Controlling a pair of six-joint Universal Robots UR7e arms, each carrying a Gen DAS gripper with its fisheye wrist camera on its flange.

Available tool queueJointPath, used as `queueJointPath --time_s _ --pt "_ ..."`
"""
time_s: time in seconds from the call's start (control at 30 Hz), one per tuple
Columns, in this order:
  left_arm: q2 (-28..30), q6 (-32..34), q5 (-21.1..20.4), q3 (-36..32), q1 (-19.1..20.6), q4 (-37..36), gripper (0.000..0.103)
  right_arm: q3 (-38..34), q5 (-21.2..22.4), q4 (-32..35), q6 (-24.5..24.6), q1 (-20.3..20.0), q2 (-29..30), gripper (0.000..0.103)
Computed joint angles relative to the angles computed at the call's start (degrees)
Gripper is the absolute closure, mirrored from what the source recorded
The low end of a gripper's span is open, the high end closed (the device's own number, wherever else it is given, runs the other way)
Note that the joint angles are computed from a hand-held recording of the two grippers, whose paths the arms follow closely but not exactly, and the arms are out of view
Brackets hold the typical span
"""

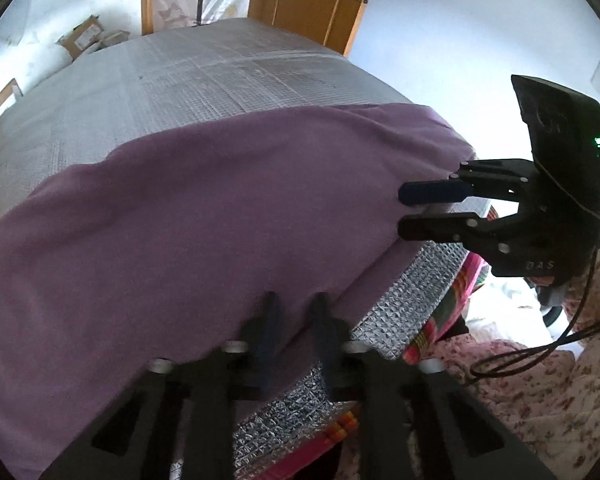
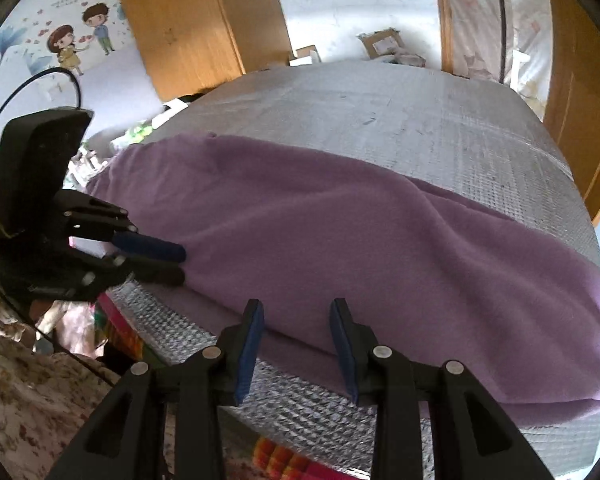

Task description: Fold clothes

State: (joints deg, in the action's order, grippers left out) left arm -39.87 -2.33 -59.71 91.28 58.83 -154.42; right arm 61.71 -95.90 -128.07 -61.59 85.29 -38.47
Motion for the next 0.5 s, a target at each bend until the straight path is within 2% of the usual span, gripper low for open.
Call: queueJointPath --time_s 0.23,0.33,0.43,0.5 --pt "-1.99 -2.38 -5.28 2.11 1.04 -6.86 0.1 6.15 -0.47 -6.47 -7.45 0.8 -1.93 0.068" --pt "-2.13 -2.87 -5.1 2.1 1.07 -6.56 0.1 7.75 -1.72 -8.3 -10.03 1.27 -1.79 0.068" --pt "-2.07 -2.87 -4.59 2.06 0.84 -5.89 0.09 9.58 -2.87 -12.77 -11.89 1.64 -1.5 0.068" --pt "-2.22 -2.42 -3.88 2.53 0.41 -5.71 0.086 9.07 -2.8 -12.12 -11.08 1.77 -1.23 0.068"
